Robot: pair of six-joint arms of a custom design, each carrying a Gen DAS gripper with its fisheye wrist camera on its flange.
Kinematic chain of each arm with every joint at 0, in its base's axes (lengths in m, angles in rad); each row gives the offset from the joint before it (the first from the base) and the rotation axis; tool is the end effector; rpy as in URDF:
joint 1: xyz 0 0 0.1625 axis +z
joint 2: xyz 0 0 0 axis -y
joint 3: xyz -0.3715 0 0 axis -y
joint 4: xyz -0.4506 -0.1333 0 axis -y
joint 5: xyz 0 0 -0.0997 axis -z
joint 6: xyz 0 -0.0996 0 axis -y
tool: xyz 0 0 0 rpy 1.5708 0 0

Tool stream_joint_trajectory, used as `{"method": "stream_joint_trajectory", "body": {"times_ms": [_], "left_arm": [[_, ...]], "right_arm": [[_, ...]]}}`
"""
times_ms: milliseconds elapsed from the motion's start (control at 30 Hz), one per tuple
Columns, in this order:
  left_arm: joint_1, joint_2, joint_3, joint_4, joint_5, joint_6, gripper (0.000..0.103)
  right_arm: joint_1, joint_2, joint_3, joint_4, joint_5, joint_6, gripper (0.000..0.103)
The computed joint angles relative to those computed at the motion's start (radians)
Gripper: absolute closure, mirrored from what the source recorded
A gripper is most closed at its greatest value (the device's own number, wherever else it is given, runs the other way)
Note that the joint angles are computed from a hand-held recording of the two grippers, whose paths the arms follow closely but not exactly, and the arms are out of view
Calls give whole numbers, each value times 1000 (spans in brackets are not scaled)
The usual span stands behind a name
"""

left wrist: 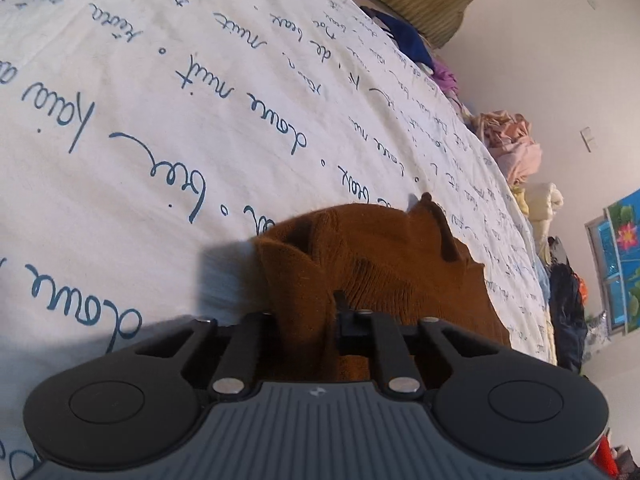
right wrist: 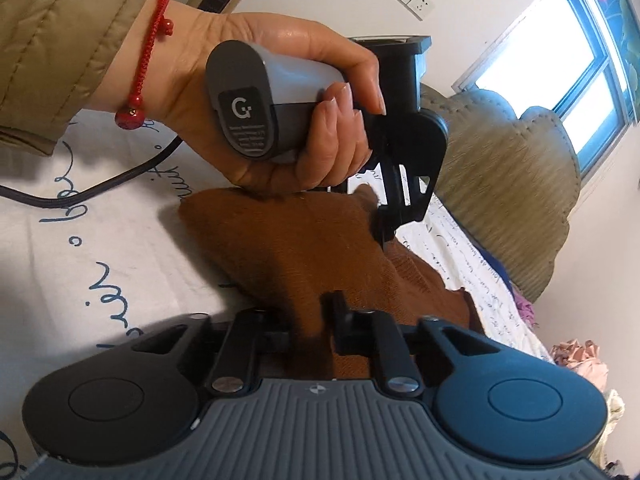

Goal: Fold small clothes
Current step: 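Lift the grasped sweater edge with both grippers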

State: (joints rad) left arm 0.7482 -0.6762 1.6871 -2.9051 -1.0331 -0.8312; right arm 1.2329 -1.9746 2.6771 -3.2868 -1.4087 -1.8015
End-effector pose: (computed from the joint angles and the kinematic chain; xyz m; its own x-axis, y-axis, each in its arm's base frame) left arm -0.3516 -0.5778 -0.0362 -0.9876 -0.1269 -0.0925 -0.0514 0.8180 -0.5729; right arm 0.0302 -0.3647 0.2456 0.0526 -0.5310 0.8457 -0.9907 0.0786 0.1110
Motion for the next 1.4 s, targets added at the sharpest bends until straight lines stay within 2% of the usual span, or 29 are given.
{"method": "stream_joint_trajectory", "body": {"times_ms": [133,300,467,700,733,833,867,1067,1267,1400], "left_arm": [[-47,5,-30,110,100,-19,93],[-107,9,-84,259,198,-53,93],[-154,18,-142,364,241,-92,93],[-208,90,-273,476,297,-130,93],[-215,104,-294,493,308,-130,93],[-233,152,-366,546,335,-128,93],[-238,170,-390,559,338,-124,93],[-262,293,-557,620,348,-73,93],[-274,453,-781,697,324,-2,93],[-270,575,-956,756,282,45,93]], "right_arm": [[-24,-82,2,113,48,30,95],[-95,-242,21,266,177,52,96],[-165,-393,-3,468,289,110,96],[-231,-491,-104,727,368,248,96],[-236,-464,-134,731,376,278,96],[-273,-466,-167,767,412,319,96],[-271,-422,-198,748,412,344,96],[-362,-411,-262,807,481,423,96],[-437,-386,-310,836,524,485,96],[-490,-353,-354,865,547,553,96]]}}
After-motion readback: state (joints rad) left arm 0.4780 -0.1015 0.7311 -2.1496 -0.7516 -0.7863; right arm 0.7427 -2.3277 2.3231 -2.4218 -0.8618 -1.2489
